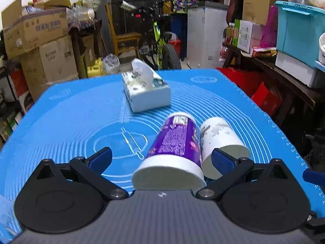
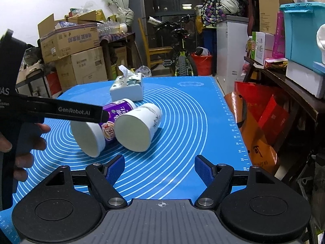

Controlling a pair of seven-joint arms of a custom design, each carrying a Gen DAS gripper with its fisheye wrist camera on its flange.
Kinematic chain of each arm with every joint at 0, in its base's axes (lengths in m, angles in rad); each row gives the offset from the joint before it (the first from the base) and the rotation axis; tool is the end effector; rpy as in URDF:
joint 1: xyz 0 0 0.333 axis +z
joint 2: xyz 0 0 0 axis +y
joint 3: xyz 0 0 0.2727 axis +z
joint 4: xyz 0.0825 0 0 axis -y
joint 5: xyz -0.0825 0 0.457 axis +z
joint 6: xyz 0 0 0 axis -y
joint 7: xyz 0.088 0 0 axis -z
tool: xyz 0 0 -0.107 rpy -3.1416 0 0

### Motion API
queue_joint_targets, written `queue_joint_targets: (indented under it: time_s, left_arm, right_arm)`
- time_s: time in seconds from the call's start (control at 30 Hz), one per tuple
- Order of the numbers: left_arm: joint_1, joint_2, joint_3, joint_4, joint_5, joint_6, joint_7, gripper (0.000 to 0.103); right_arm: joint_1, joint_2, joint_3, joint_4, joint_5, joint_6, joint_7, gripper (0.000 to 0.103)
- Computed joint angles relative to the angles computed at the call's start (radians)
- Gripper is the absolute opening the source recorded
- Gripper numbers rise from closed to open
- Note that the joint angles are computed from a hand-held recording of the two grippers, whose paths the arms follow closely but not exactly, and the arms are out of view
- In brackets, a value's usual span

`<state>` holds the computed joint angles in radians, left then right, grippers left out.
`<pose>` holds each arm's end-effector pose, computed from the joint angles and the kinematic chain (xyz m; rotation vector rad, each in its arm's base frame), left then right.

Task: Flip cup upside down
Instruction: 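Move the left tool to the purple cup's open rim and grasp it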

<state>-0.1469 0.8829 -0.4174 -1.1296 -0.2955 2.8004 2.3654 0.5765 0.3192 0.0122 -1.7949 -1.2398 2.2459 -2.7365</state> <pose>0.7814 -0.3320 0.3395 -0.9102 2.3621 -1.1730 0.6048 0.3709 0.3223 -1.0898 2.0960 -1.0534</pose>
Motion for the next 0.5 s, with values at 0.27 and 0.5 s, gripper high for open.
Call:
queue_joint_targets:
  time_s: [0.27,0.5]
  left_arm:
    - [0.01,0.006,0.0,0.006,-0.008,-0.04,0.013,0.085]
    - [0.016,0.004,-0.007,0.013,-0.03,-0.068,0.043,0.077]
  right_arm:
    - [-0.004,0.01,-0.004,0.006,0.002,0.015,0.009,0.079]
    - [0.005,0.016,-0.008,0.015,0.003,0.012,0.004,0.079]
